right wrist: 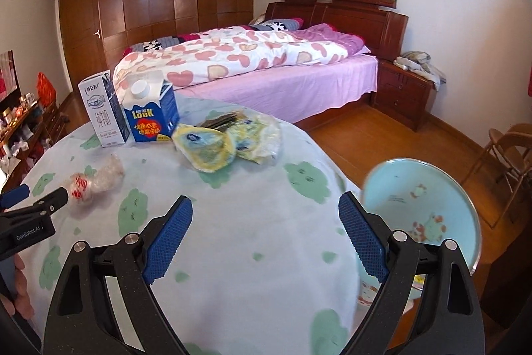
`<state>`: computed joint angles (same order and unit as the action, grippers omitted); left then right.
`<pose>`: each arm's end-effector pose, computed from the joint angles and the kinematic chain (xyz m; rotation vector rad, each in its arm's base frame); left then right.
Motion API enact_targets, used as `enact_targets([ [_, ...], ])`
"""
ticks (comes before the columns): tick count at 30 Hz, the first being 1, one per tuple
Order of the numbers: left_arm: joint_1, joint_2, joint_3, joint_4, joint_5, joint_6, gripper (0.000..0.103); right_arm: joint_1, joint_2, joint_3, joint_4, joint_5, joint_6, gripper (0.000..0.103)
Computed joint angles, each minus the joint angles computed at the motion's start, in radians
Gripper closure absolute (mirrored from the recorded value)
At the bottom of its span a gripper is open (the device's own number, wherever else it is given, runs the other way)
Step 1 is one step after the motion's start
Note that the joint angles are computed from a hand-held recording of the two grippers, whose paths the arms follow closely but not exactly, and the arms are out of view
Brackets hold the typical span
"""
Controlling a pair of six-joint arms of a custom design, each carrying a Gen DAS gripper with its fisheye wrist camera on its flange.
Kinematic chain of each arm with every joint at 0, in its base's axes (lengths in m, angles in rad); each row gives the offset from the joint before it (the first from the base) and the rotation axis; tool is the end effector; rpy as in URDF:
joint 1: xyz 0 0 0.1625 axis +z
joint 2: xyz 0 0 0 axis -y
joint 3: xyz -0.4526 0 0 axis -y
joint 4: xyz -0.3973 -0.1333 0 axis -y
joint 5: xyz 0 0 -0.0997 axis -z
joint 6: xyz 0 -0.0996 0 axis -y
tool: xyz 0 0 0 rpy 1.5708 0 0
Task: Collect trash
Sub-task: 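Move both open grippers back over the table toward the remaining trash, then grasp the clear bag with red print with the left gripper while the right grasps the yellow-print wrapper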
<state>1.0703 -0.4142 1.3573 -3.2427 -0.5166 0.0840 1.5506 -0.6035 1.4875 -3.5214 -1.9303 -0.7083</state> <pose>-0.1693 -0.7677 0.0528 0.1545 2.0906 -1.0100 0.0830 -0.7562 0.1544 0.5257 -2.1748 1.0832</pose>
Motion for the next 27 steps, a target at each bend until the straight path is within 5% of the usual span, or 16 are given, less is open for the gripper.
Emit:
enact_targets([
  [6, 0.024, 0.024, -0.092, 0.117, -0.063, 0.032, 0.008, 0.016, 0.069, -0.155, 0.13, -0.025, 0.075, 0.015],
  [12, 0.043, 0.05, -0.161, 0.221, -0.136, 0.028, 0.01, 0.02, 0.149, -0.388, 0.379, -0.052, 0.309, 0.015],
  [18, 0.06, 0.063, -0.186, 0.284, -0.158, -0.015, 0.03, 0.041, 0.277, -0.611, 0.545, -0.178, 0.45, 0.015],
  [22, 0.062, 0.063, -0.169, 0.252, -0.159, 0.003, 0.041, 0.035, 0.286, -0.628, 0.611, -0.164, 0.495, 0.044],
  [27, 0.066, 0.042, -0.131, 0.201, -0.209, -0.004, 0.055, 0.011, 0.211, -0.507, 0.603, -0.02, 0.485, 0.075],
])
